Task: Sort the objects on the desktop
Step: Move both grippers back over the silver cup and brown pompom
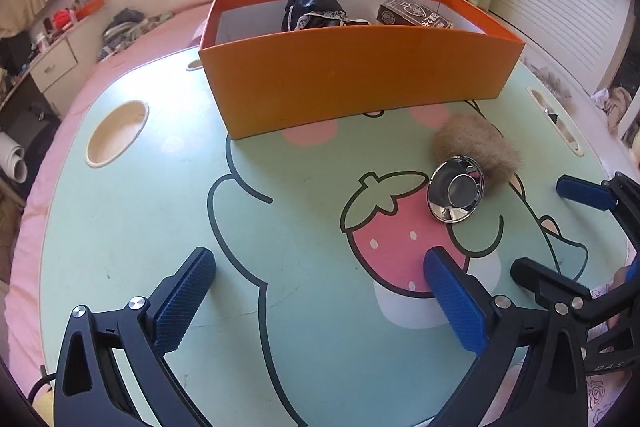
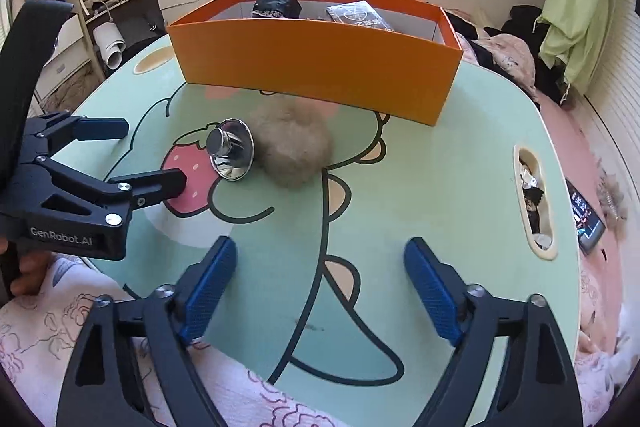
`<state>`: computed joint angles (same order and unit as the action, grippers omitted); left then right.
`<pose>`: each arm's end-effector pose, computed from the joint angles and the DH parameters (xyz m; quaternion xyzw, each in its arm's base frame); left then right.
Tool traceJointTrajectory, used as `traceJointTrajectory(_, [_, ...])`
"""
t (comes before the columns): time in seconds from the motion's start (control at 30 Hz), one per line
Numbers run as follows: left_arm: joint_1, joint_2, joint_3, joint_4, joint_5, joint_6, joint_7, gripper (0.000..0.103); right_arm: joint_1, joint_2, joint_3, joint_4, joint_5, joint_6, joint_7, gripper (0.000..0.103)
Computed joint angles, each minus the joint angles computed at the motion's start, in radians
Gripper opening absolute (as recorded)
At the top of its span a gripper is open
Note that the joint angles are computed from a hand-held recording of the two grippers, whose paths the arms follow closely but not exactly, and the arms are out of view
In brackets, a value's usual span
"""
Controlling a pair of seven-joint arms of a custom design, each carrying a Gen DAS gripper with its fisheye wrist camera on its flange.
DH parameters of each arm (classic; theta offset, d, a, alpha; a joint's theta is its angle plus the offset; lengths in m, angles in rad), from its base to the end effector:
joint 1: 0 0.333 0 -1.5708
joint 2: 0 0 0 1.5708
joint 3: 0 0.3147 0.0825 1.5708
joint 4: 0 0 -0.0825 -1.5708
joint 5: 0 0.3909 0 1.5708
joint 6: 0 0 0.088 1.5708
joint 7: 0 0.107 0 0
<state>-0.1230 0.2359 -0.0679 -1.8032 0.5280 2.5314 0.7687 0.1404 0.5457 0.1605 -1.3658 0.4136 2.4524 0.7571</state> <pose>0.6547 -0.1287 0.4633 -0.7544 0.5821 -0.1727 0.2495 0.7335 0.1980 0.4638 -0.8774 0.3463 -0.1225 0.3085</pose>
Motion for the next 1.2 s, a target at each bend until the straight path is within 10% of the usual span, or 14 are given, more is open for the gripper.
traceJointTrajectory(1.2, [-0.004,-0.007,0.004,-0.015,0.023,0.01,-0.027,0.103,-0.002,-0.001,0.004,-0.006,0.009,0.007,-0.013,0.103])
